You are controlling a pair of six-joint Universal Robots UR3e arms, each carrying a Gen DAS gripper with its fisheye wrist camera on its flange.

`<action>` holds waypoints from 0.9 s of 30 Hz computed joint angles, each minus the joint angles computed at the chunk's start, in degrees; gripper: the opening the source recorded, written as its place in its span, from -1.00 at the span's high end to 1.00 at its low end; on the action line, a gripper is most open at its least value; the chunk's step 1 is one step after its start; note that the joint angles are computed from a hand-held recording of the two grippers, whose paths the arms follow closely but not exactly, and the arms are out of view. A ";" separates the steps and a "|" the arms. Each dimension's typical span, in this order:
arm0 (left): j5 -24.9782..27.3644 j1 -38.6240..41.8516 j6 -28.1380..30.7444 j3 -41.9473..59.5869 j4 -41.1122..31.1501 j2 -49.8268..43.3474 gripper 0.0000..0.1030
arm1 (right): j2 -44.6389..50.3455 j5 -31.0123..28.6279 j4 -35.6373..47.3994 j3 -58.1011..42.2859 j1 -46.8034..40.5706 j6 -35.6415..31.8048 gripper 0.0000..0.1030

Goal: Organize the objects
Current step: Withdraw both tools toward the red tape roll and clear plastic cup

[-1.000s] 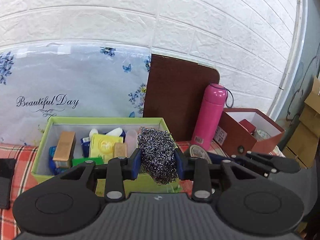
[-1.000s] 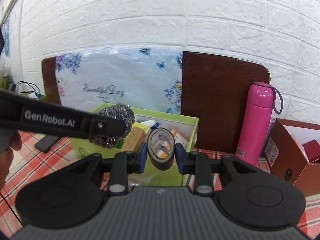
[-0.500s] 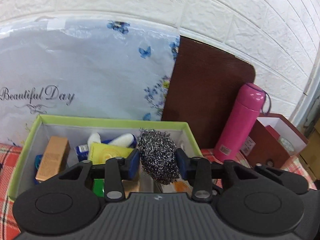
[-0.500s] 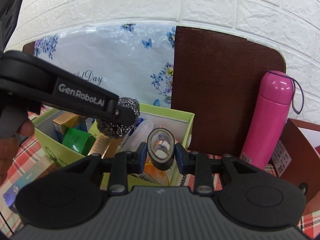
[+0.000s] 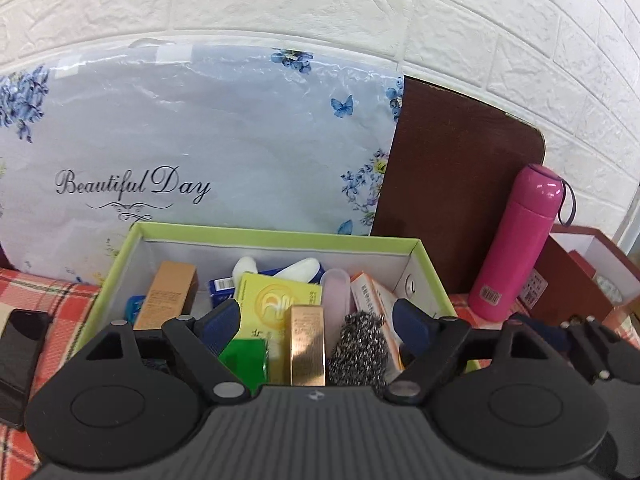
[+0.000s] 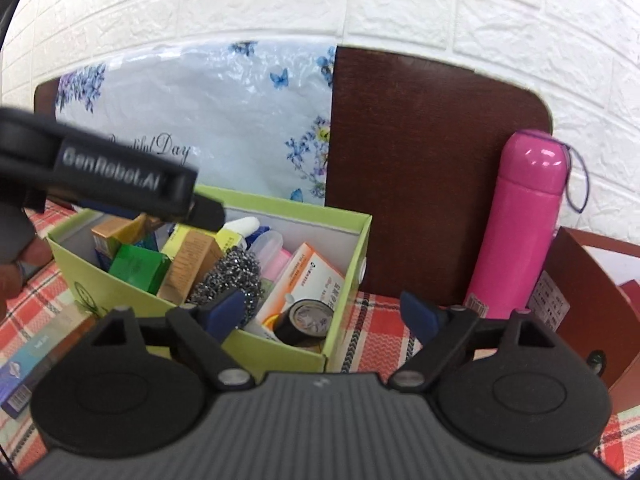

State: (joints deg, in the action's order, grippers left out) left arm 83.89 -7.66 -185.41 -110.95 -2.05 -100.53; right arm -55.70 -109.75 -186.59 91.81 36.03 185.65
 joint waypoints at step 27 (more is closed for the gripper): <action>-3.99 6.34 3.36 -35.21 -11.41 45.58 -0.68 | -13.60 -11.55 -6.38 22.47 15.99 10.21 -0.93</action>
